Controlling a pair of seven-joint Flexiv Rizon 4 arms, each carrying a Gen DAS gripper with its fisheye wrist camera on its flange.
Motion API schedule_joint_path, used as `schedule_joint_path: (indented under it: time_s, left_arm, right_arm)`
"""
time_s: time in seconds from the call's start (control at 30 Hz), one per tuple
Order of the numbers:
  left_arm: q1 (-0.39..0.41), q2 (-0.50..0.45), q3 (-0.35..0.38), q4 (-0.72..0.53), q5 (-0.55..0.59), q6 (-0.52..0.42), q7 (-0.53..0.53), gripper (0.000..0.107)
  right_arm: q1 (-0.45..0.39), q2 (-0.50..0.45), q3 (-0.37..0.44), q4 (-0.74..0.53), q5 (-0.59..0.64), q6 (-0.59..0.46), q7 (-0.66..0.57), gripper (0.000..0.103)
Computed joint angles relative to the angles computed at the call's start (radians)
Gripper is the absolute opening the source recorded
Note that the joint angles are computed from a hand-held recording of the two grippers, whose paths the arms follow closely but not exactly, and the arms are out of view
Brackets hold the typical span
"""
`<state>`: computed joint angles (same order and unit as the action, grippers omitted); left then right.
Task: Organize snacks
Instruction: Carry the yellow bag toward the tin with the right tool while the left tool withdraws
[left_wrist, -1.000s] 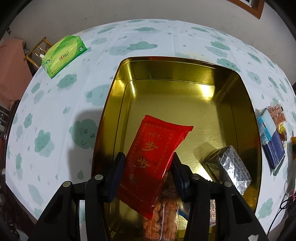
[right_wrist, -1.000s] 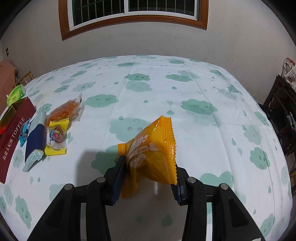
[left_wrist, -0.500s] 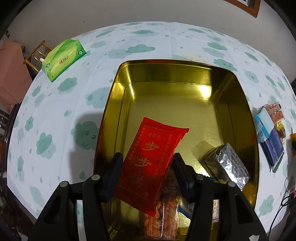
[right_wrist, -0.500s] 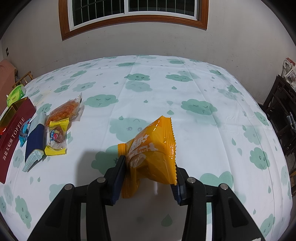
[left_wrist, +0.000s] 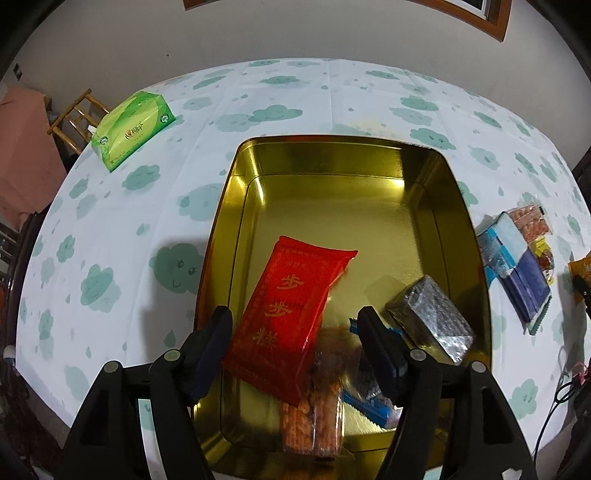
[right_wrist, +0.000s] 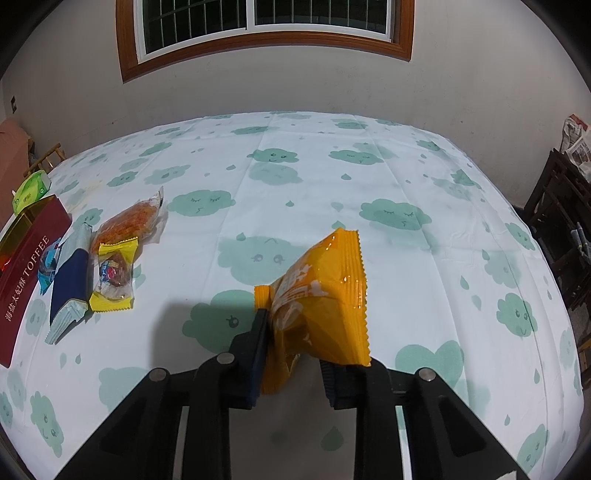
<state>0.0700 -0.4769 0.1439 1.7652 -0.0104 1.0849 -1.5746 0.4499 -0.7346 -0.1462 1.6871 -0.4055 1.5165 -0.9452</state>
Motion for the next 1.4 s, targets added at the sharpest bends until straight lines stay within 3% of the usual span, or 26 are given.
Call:
schedule_joint_path:
  time_s: [0.47,0.9,1.2,1.4]
  left_arm:
    - [0.016,0.063,-0.051,0.116,-0.089,0.115,0.080,0.085]
    - [-0.054,0.112,0.036,0.156,0.030,0.190,-0.030,0.085]
    - [-0.021,0.163,0.040,0.199,0.042,0.222,-0.066,0.085]
    - [0.001,0.179,0.050,0.224,0.043,0.227,-0.091,0.085]
  right_arm:
    - [0.021,0.011,-0.020,0.007,-0.013,-0.014,0.017,0.024]
    - [0.046,0.065,-0.009,0.027,-0.045,-0.018,0.048,0.024]
    - [0.019,0.085,0.109,-0.021,-0.032,-0.020,-0.013,0.024]
    - [-0.011,0.066,0.248,-0.082,0.007,-0.043,-0.118,0.024]
